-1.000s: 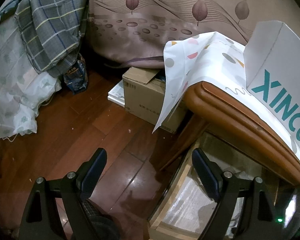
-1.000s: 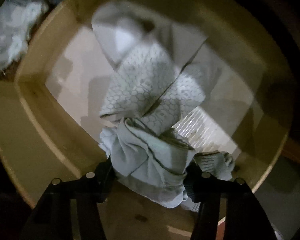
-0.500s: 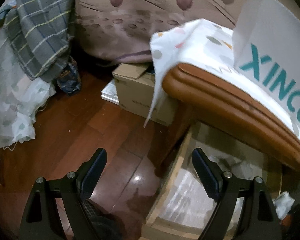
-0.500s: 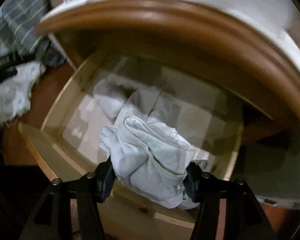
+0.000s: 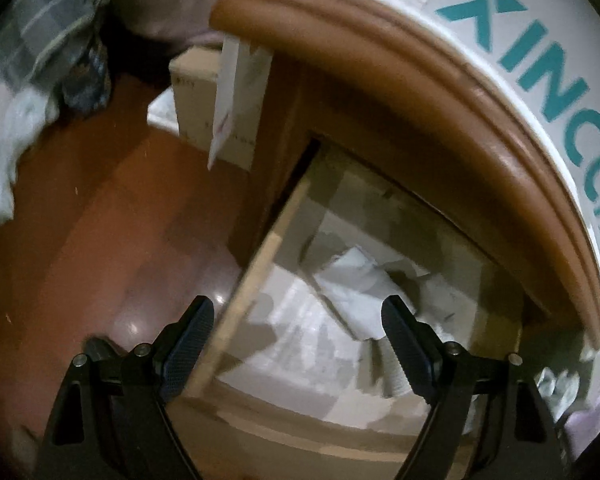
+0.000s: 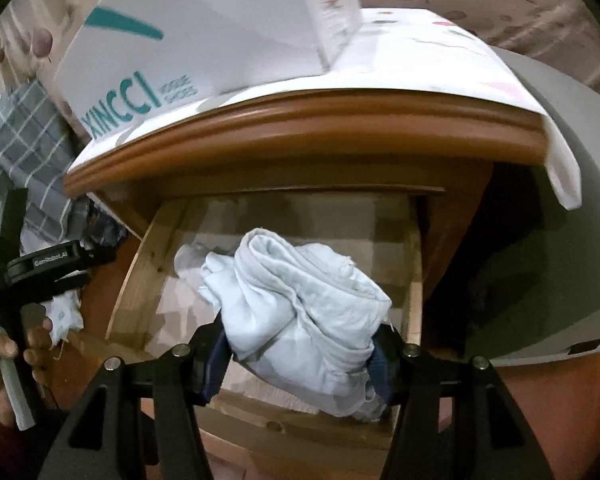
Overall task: Take underwear out of drawer
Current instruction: 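Lift the light-grey cloth out of the drawer with the right gripper, then lower the left gripper into the drawer and grasp the white sock while the right gripper holds the grey cloth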
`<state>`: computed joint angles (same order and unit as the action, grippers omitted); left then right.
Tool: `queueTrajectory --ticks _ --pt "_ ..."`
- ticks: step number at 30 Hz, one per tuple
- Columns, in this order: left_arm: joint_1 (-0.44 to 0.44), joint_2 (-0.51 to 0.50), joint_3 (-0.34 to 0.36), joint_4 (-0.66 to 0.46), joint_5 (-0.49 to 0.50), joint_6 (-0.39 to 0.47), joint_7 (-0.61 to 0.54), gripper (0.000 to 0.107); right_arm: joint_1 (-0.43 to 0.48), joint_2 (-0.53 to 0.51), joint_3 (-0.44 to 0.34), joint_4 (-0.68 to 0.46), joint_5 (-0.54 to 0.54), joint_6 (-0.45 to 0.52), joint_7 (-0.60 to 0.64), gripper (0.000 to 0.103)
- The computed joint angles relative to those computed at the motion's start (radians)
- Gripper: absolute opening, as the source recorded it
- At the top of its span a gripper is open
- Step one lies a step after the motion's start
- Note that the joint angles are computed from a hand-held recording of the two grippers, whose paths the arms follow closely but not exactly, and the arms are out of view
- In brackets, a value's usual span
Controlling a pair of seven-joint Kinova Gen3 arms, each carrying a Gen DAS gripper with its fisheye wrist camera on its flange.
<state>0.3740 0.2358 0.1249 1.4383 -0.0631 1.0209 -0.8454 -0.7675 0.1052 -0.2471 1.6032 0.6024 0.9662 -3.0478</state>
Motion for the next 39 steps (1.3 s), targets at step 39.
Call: queueTrajectory --ticks 39 --pt "0.064 0.224 -0.029 -0.049 0.137 -0.105 0.585 0.072 0.218 -0.178 -0.082 0.180 -0.052 -0.252 -0.072 0.058"
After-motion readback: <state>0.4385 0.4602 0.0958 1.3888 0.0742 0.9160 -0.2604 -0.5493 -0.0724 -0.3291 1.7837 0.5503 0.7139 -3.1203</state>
